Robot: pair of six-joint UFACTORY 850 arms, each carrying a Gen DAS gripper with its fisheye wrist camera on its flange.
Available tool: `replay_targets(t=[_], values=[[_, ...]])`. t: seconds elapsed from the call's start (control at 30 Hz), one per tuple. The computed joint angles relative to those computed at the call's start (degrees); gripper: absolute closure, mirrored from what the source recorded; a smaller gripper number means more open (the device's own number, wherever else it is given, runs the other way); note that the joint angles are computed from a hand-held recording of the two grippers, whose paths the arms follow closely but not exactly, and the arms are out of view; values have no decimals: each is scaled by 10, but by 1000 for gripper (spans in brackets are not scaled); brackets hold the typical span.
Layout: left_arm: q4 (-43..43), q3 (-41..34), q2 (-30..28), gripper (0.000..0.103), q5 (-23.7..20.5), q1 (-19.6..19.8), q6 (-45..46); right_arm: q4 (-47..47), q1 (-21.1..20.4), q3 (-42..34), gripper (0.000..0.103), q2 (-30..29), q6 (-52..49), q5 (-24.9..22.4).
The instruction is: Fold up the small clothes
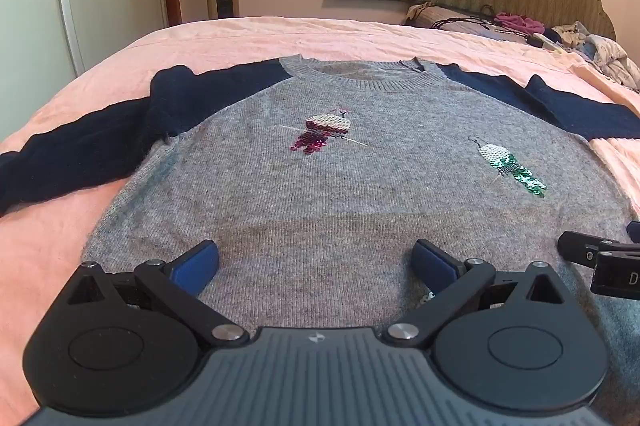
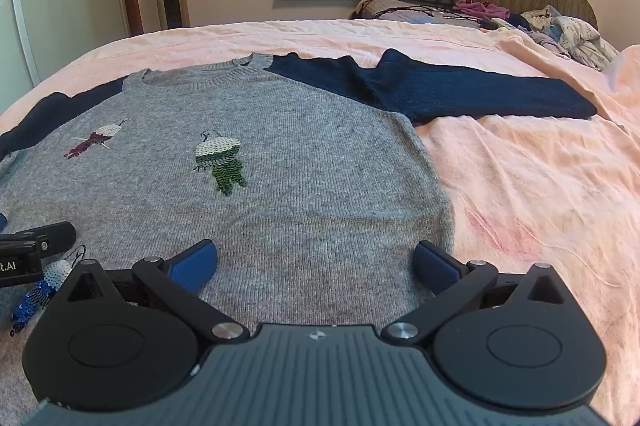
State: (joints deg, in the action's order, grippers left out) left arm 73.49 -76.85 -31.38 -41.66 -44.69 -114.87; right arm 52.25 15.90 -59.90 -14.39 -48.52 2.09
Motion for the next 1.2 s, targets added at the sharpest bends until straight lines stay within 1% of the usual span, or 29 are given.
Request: replay_targets(t=[0.03, 0.8, 1.0, 1.2], values=[[5, 9, 6, 0, 2, 1, -6, 3, 0, 0, 0, 0, -3, 0], [1, -1, -1, 0, 1, 0, -2, 8, 0, 0, 0, 0, -8, 0], [5, 6, 4, 0, 1, 1, -6, 8, 0, 0, 0, 0, -8, 0], [1, 2, 1, 0, 0, 0, -1, 30, 1, -1, 0, 0, -30, 0]])
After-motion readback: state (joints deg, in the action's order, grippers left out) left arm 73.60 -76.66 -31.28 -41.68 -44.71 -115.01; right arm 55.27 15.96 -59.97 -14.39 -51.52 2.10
